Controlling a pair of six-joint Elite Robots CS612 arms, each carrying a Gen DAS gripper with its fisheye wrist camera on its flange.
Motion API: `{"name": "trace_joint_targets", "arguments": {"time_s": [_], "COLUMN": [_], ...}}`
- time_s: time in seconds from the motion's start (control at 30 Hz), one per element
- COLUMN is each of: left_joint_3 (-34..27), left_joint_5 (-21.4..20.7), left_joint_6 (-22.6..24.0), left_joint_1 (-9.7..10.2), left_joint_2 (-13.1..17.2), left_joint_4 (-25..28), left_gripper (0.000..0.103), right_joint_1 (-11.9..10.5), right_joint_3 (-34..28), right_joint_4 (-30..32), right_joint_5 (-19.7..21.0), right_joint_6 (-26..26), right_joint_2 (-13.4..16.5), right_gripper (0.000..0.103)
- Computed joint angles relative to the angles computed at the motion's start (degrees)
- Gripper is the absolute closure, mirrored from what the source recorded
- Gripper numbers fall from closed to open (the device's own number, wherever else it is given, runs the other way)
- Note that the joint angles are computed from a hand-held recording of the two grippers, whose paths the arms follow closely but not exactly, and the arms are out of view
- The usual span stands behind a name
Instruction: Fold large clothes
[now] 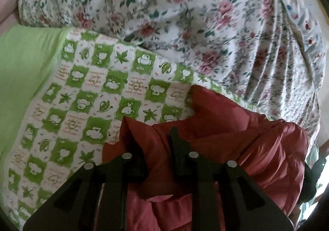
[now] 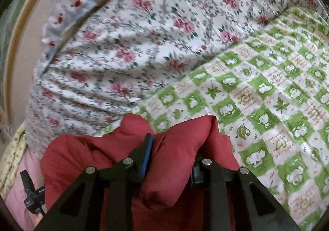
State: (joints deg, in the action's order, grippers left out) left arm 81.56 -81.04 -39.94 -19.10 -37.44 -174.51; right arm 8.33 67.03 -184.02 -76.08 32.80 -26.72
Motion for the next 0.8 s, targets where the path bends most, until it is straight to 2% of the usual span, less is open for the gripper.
{"name": "trace_joint_targets", "arguments": {"time_s": [0.13, 0.23, 0.27, 0.33, 0.43, 0.57, 0.63, 0.7, 0.8], "left_joint_3": [0.84, 4.23, 5.99, 9.21, 12.01, 12.25, 11.60, 10.21, 8.38], "left_joint_5": [-1.61, -0.61, 1.18, 3.30, 1.14, -1.47, 0.84, 5.73, 9.67], "left_joint_6": [-0.73, 0.40, 1.45, 4.22, 7.40, 14.06, 17.22, 19.13, 18.76], "left_joint_1": [0.40, -0.09, -0.65, -1.64, -2.70, -5.34, -7.04, -8.63, -8.85], "left_joint_2": [-0.40, -2.49, -3.62, -5.34, -6.82, -7.01, -6.29, -5.00, -3.06], "left_joint_4": [-1.55, -5.13, -6.58, -11.00, -14.92, -11.86, -9.81, -6.07, -4.42], "left_gripper": [0.081, 0.071, 0.066, 0.064, 0.064, 0.064, 0.064, 0.064, 0.064], "right_joint_1": [-0.10, 0.09, 0.18, 0.36, 0.33, 0.34, 0.35, 0.21, -0.37], "right_joint_3": [-2.30, -3.91, -4.39, -4.98, -5.68, -6.90, -7.11, -6.87, -4.21], "right_joint_4": [2.42, 3.75, 4.20, 4.96, 5.21, 6.85, 7.69, 7.48, 4.11], "right_joint_5": [-0.07, -1.11, -1.40, -2.48, -2.96, -2.91, -2.75, -1.78, 1.19], "right_joint_6": [1.32, 0.84, 0.58, 0.41, 1.44, 1.70, 1.24, 1.45, 2.51], "right_joint_2": [1.44, 2.30, 2.52, 2.83, 3.29, 3.62, 3.42, 3.11, 1.36], "right_gripper": [0.076, 0.076, 0.076, 0.076, 0.075, 0.072, 0.070, 0.066, 0.055]}}
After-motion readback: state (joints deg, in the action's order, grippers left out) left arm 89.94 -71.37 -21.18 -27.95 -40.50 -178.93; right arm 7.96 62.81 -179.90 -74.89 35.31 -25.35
